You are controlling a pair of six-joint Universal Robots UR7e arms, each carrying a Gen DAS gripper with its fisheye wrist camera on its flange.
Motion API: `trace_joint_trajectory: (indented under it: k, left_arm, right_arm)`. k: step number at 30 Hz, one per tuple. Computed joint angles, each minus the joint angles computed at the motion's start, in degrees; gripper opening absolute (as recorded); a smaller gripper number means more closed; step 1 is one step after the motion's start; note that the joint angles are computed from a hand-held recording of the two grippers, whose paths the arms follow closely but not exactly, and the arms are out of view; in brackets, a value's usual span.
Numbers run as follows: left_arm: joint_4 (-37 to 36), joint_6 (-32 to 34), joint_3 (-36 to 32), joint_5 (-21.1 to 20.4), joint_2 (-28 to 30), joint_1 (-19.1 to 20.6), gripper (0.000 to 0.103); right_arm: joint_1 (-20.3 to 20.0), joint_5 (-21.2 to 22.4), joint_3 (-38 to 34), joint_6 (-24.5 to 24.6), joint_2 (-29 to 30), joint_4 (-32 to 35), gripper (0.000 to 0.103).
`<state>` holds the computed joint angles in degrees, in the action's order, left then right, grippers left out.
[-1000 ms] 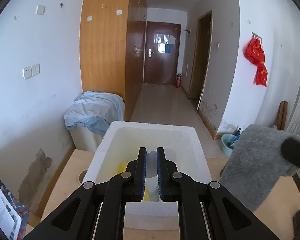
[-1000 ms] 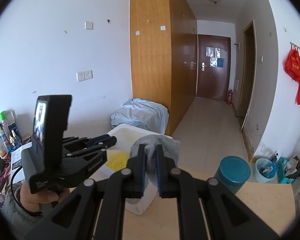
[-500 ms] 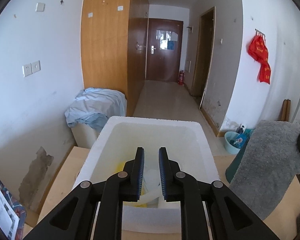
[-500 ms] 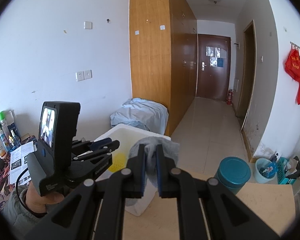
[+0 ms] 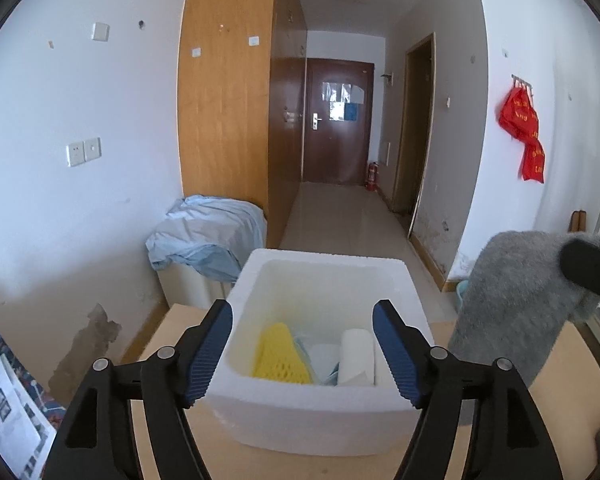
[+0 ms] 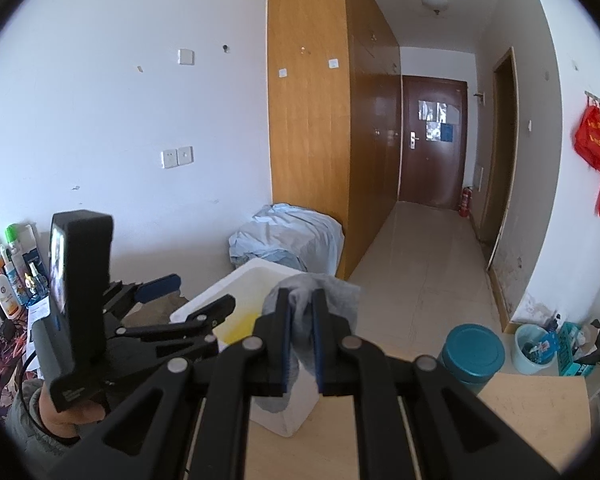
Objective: Organize soft objects
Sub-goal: 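Open the left gripper to drop the white foam stick into the foam box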
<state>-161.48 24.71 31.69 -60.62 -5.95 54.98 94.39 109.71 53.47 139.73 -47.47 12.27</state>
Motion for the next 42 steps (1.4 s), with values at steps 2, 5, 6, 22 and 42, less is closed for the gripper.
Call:
trace_joint_trajectory:
  k: [2,5,6,22,42]
  left_arm:
    - [-1.7,-0.2,3.3,0.0,-1.9,0.1,0.074]
    - [-3.2,-0.7,6.8,0.3,-4.1,0.3,0.075]
    - [-4.3,-0.8,8.3,0.2,-4.9,0.4,0.076]
    - [-7.7,-2.9,12.0,1.0,-7.7,1.5,0.083]
    - [-7.2,-4.0,9.8,0.6,-6.5,2.4,0.09]
  right_arm:
    - [0.1,-0.2,-0.1,0.1,0.1,0.1,0.012]
    - [0.1,-0.4,-0.7,0.1,0.6,0.4,0.012]
    - [0.1,-0.6,-0.6,0.1,0.5,0.4,0.012]
    - [-0.1,-1.6,-10.8,0.4,6.7,5.4,0.012]
    - [-1.0,-1.0,-34.7,2.0,20.2,18.4,0.012]
